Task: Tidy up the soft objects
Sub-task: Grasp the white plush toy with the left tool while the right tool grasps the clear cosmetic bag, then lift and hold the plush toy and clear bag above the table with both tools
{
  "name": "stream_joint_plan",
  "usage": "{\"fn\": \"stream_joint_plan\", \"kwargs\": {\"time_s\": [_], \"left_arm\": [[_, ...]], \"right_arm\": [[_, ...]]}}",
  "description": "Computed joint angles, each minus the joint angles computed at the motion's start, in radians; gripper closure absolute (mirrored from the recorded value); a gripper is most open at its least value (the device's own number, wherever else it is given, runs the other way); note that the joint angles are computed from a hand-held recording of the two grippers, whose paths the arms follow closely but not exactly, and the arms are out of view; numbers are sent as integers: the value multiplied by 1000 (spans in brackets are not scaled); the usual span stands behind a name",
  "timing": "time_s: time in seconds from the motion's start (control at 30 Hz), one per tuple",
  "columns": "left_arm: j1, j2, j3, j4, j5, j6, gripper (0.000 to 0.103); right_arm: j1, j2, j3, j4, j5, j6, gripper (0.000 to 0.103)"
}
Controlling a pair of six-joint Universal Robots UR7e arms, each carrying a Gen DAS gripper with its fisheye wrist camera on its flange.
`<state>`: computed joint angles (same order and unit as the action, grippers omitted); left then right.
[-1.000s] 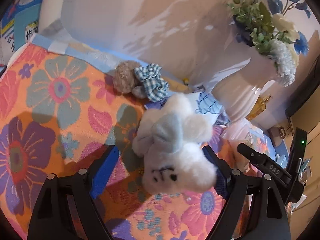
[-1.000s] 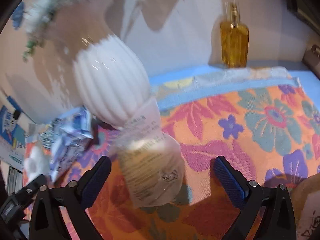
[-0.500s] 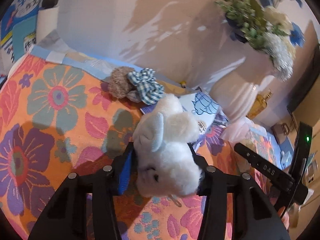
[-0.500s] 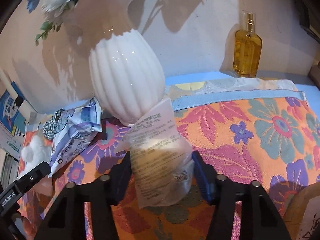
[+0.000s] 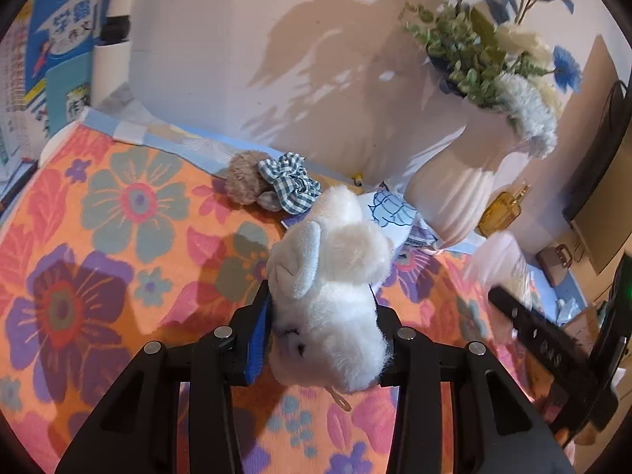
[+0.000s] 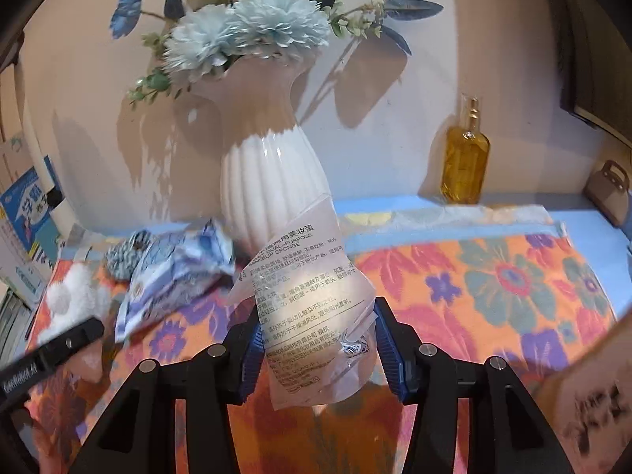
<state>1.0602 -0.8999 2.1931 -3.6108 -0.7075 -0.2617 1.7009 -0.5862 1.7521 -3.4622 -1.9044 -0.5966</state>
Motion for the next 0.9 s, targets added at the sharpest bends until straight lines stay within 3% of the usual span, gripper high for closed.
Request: {"fn": "stream_joint_plan", "kwargs": {"time_s": [0.27, 0.4, 0.63, 0.9], "left_arm": [[-193, -31, 193, -3, 142, -168, 66], [-240, -6, 242, 72, 146, -311, 66], [-307, 79, 250, 177, 220, -405, 66], [-364, 124, 233, 305, 349, -445, 66]], "right_arm": [[-44, -177, 252, -35, 79, 62, 53], [-68, -235, 324, 12, 85, 83, 53], [-75, -266, 448, -67, 28, -54, 53], [-90, -249, 474, -133, 30, -102, 53]]}}
